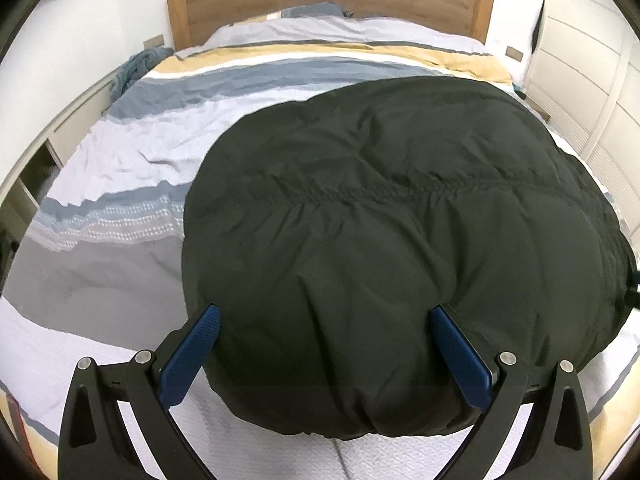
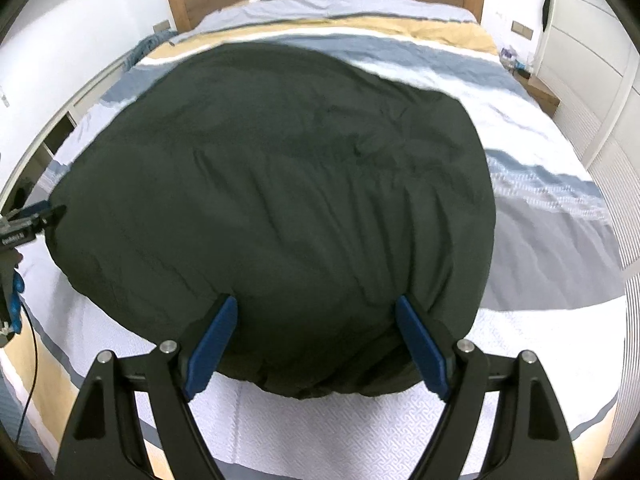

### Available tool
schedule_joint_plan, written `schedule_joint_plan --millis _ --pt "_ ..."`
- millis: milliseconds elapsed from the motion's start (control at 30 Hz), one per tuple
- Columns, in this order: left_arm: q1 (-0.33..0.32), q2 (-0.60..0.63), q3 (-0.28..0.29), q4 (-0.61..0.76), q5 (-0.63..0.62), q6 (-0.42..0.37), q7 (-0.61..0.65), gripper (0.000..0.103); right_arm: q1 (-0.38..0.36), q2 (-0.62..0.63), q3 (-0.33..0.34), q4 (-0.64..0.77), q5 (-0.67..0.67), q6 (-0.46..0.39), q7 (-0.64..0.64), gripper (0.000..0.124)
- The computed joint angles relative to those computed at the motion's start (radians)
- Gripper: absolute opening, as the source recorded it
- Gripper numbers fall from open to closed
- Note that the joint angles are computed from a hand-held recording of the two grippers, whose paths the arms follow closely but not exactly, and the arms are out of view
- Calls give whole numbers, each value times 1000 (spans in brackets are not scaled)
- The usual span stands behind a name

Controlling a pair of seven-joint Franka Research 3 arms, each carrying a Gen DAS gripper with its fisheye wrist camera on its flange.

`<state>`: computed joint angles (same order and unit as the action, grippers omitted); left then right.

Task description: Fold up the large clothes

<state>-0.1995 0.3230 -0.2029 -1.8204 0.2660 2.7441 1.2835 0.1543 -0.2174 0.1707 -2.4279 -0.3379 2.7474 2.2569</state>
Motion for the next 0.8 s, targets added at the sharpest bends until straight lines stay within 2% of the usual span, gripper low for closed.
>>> schedule_joint_plan --millis 200,467,633,800 --pt "-7 15 11 24 23 9 -19 103 3 73 2 73 -43 13 25 81" --pt "-13 70 9 90 31 -10 -14 103 75 178 -46 161 -96 33 37 81" --pt "-10 84 5 95 21 -9 -1 103 89 172 -75 137 -92 42 53 82" --pt "-7 84 3 99 11 -14 5 103 67 118 -77 90 -95 30 72 82"
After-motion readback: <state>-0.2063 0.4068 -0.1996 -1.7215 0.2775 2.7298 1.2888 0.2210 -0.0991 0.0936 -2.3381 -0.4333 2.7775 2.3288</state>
